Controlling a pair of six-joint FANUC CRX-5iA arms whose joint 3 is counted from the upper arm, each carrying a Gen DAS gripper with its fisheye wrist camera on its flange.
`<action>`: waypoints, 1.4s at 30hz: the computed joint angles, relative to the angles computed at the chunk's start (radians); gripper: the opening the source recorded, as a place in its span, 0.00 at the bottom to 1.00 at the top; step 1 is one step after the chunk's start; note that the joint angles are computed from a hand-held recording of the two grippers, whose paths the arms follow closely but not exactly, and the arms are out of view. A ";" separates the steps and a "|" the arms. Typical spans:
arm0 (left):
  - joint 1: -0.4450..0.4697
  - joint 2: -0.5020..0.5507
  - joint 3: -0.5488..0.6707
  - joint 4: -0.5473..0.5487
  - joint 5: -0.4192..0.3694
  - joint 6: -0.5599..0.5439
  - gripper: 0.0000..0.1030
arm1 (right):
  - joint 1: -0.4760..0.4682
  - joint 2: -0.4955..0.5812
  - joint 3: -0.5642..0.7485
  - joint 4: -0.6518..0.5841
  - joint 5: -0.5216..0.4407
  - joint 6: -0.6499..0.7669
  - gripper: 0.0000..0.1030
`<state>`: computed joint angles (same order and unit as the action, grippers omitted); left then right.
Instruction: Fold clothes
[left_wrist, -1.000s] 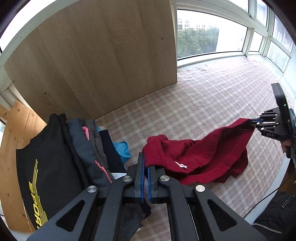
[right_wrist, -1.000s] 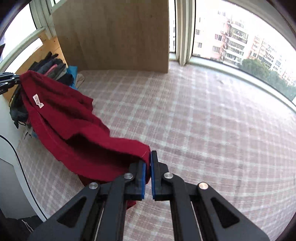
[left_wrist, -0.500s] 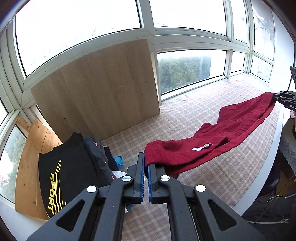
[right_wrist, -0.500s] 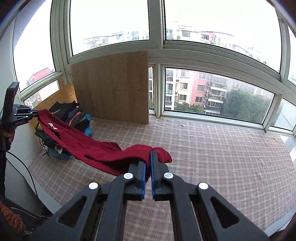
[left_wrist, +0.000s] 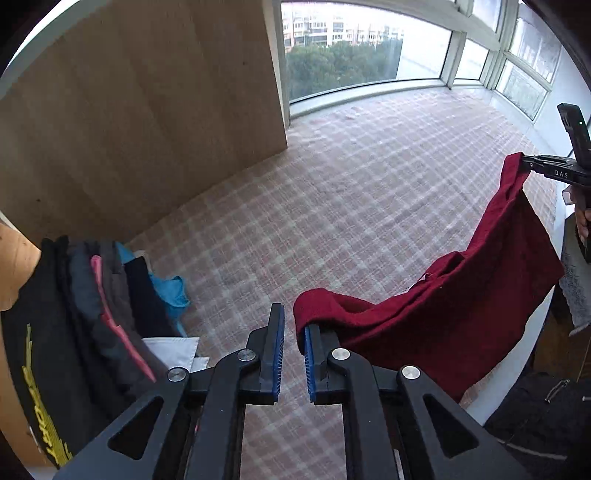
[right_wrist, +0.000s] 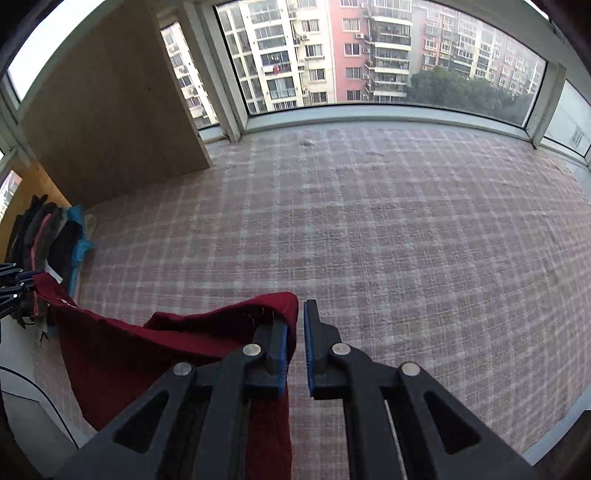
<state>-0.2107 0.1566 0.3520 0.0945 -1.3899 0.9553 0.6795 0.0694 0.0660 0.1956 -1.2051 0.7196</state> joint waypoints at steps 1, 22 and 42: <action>-0.029 0.078 0.061 -0.049 -0.026 0.042 0.18 | -0.049 0.073 0.060 -0.084 -0.042 0.068 0.12; -0.024 0.231 0.121 0.053 -0.092 0.038 0.33 | -0.343 0.193 0.168 -0.568 0.011 0.222 0.30; -0.044 0.311 0.138 0.006 -0.041 0.122 0.34 | -0.274 0.098 0.067 -0.438 0.058 0.599 0.35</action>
